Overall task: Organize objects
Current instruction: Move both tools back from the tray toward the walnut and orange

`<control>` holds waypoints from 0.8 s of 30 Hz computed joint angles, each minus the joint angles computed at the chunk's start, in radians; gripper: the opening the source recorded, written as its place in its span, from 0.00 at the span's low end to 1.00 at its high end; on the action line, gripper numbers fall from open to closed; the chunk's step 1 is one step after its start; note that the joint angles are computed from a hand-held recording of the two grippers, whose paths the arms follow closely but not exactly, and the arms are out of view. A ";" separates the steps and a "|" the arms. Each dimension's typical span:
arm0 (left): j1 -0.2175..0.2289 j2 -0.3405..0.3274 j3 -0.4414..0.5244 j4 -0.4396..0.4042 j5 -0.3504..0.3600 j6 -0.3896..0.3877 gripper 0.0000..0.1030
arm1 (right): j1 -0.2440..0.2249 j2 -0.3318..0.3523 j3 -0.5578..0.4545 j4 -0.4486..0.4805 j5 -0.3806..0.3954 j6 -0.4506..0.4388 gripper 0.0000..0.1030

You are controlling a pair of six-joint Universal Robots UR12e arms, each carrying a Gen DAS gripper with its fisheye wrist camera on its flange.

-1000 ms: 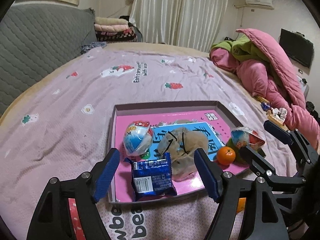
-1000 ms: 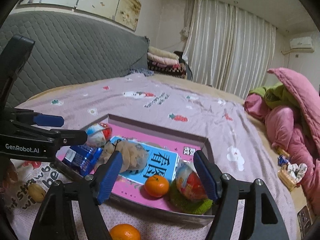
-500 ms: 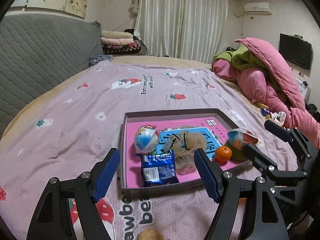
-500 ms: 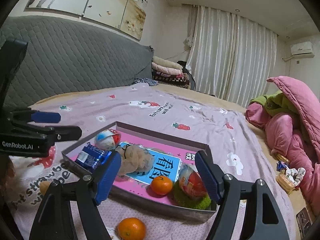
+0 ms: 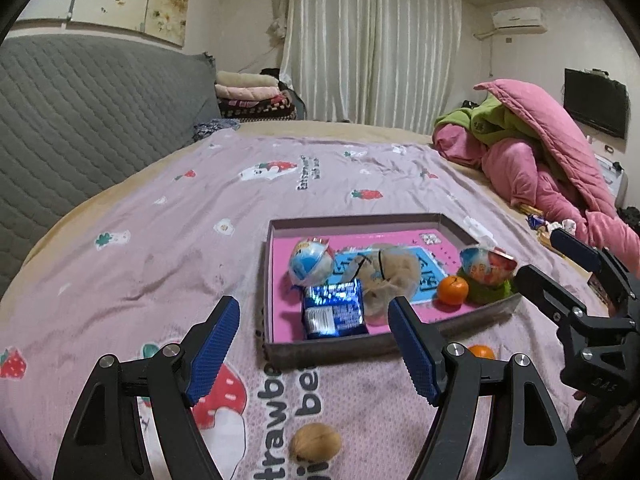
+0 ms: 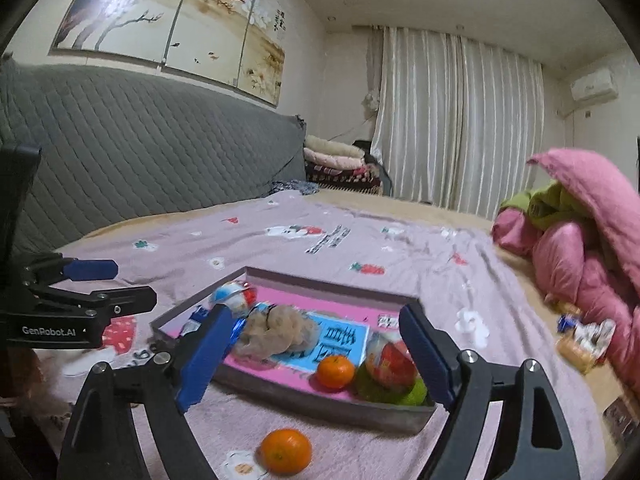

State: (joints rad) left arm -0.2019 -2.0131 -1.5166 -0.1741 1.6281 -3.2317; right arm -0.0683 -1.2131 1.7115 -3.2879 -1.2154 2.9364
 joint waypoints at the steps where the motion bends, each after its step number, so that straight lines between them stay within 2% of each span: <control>1: 0.001 0.003 -0.007 0.004 -0.001 -0.003 0.76 | -0.001 -0.004 0.005 0.011 0.002 0.004 0.85; 17: -0.006 0.057 -0.108 -0.011 0.028 0.008 0.76 | -0.004 -0.060 0.089 0.058 -0.011 -0.014 0.85; 24: -0.014 0.069 -0.135 -0.044 0.027 0.028 0.76 | -0.005 -0.073 0.108 0.105 -0.058 -0.001 0.85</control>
State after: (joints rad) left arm -0.2157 -1.9437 -1.6512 -0.2178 1.6552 -3.2033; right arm -0.0734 -1.2861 1.8199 -3.1827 -1.2733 2.9354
